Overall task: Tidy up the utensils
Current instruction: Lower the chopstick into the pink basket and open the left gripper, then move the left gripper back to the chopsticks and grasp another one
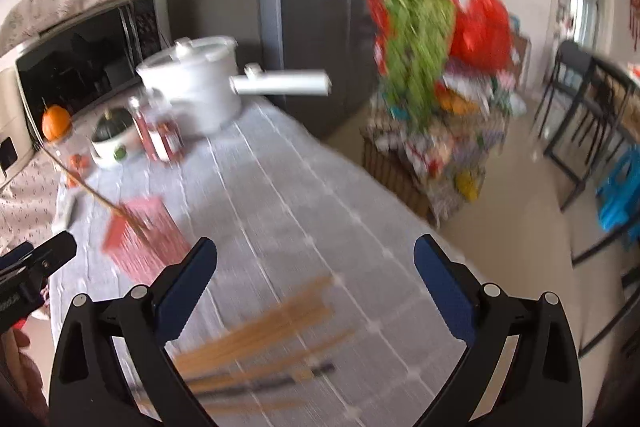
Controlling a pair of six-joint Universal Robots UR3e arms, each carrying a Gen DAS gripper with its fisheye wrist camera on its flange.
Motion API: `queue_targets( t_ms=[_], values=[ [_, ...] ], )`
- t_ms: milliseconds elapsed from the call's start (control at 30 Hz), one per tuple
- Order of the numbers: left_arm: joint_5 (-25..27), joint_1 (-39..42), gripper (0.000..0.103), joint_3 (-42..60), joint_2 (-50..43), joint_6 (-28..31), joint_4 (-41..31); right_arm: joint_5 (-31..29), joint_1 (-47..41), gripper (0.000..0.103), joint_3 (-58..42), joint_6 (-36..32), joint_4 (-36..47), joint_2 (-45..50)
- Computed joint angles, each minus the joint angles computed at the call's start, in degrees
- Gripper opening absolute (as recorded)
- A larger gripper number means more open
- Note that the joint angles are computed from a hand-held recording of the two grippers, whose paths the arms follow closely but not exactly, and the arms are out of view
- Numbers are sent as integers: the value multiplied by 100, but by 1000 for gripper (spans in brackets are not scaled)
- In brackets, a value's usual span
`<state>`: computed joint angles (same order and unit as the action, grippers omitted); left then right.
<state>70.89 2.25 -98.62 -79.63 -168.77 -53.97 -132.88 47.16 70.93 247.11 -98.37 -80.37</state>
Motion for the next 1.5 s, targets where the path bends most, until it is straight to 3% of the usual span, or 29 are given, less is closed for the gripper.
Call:
queue_targets(
  t_ms=[100,200,400,467,533,767,967,1033,1100,1167,1267,1367,1500],
  values=[
    [221,-421,96,150,-303,295,-465,504,-202,96,1093,576,-70,-756],
    [369,-849,96,249,-609,531,-758,1826,-1018,96,2597,759,-870,-1962],
    [614,-1599,95,762,-1398,207,-772,3303,-2105,96,4224,833,-1728,-3248],
    [688,-1823,88,1047,-1723,38,-763,3671,-2386,96,4518,717,-1894,-3518],
    [777,-2106,73,1612,-2243,-125,-981,3879,-2543,96,4661,677,-1963,-3669],
    [1464,-3057,61,3219,-3617,-336,-1368,4703,-3277,96,5155,446,-2008,-4449],
    [1643,-3362,40,4521,-4632,-343,-1913,5397,-3960,96,5566,144,-1726,-5180],
    [1536,-3288,27,5157,-5084,-449,-2390,5551,-4140,96,5651,44,-1601,-5375],
    [1395,-3215,22,5277,-5148,-407,-2457,5624,-4268,96,5684,-41,-1469,-5521],
    [1484,-3244,20,5085,-5033,-346,-2277,5676,-4389,96,5702,-114,-1374,-5606],
    [1625,-3300,18,4170,-4461,-291,-1359,5812,-4500,96,5755,-176,-1329,-5642],
    [1268,-3167,18,3131,-3596,-125,-734,5732,-4258,96,5721,-106,-1553,-5364],
    [890,-2841,18,2066,-2566,-60,-413,5813,-3839,96,5701,19,-2185,-4698]
  ],
)
